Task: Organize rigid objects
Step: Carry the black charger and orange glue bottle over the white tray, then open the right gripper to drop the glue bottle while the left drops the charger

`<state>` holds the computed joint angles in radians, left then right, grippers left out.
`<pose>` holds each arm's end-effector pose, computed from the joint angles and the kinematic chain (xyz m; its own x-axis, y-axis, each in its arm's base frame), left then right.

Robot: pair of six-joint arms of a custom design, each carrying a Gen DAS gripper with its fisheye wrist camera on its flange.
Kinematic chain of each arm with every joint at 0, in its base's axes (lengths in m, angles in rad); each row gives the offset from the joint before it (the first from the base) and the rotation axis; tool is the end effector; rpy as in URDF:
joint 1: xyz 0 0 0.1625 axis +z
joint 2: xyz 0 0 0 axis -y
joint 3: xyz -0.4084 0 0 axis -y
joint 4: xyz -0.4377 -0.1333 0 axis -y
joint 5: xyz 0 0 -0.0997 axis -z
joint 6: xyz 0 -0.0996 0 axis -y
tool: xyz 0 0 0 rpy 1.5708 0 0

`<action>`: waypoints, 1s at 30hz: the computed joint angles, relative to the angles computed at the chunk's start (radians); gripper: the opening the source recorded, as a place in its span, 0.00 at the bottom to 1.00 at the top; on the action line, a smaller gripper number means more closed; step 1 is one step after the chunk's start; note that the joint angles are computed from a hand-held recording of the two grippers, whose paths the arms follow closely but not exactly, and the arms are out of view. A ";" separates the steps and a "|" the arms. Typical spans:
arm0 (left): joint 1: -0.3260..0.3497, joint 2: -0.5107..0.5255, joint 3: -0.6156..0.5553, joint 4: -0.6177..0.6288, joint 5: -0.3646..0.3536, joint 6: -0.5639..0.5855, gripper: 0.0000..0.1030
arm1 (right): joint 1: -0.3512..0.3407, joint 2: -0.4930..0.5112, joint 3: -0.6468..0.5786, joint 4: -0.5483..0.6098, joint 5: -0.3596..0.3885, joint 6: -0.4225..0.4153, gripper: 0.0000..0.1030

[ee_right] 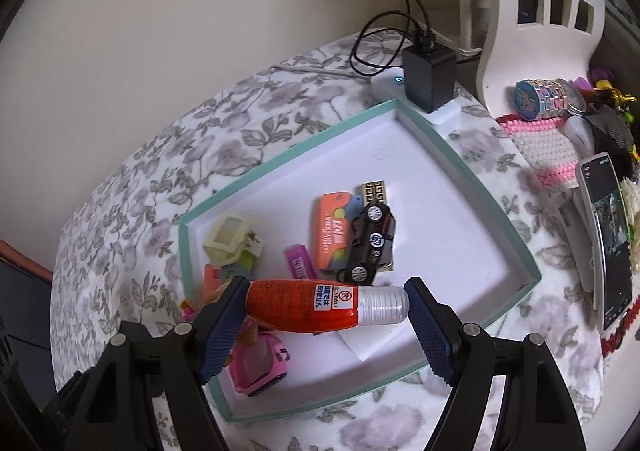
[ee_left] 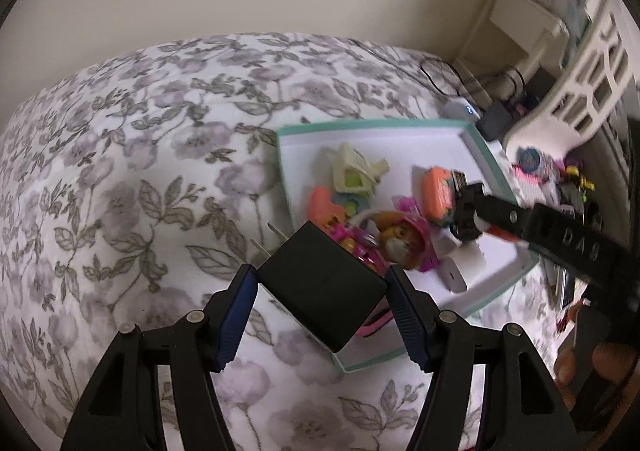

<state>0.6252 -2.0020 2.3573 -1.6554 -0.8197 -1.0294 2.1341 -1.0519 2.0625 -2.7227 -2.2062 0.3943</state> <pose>-0.1386 -0.3483 0.2844 -0.8138 -0.1228 -0.5680 0.1628 0.8901 -0.4257 0.3538 -0.4213 0.0810 -0.8726 -0.0100 0.4884 -0.2095 0.9108 -0.3558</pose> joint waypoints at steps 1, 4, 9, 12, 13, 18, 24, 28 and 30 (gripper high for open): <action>-0.001 0.008 0.001 -0.004 -0.004 0.007 0.65 | -0.001 0.001 0.000 -0.001 0.001 0.001 0.78; -0.004 0.042 0.006 -0.024 -0.020 0.030 0.65 | -0.003 0.000 0.001 0.003 -0.001 -0.001 0.78; -0.001 0.097 0.013 -0.056 -0.048 0.061 0.65 | -0.009 0.000 0.000 0.020 0.005 -0.004 0.78; 0.002 0.126 0.016 -0.071 -0.055 0.072 0.65 | -0.012 0.000 -0.001 0.030 0.002 -0.006 0.78; 0.004 0.132 0.018 -0.078 -0.058 0.076 0.65 | -0.012 0.000 0.000 0.033 0.000 -0.003 0.78; 0.012 0.155 0.022 -0.100 -0.063 0.086 0.65 | -0.017 0.000 0.002 0.047 0.001 0.003 0.78; 0.020 0.164 0.024 -0.115 -0.058 0.091 0.66 | -0.023 0.006 0.000 0.066 0.001 0.001 0.78; 0.026 0.175 0.024 -0.119 -0.054 0.101 0.65 | -0.026 0.013 -0.003 0.084 -0.001 0.002 0.78; 0.037 0.182 0.025 -0.131 -0.063 0.107 0.66 | -0.027 0.015 -0.004 0.095 -0.003 0.004 0.78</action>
<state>0.6626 -1.8202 2.3825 -1.7868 -0.8824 -0.9222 2.1067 -1.0366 2.0582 -2.6273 -2.2088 0.3985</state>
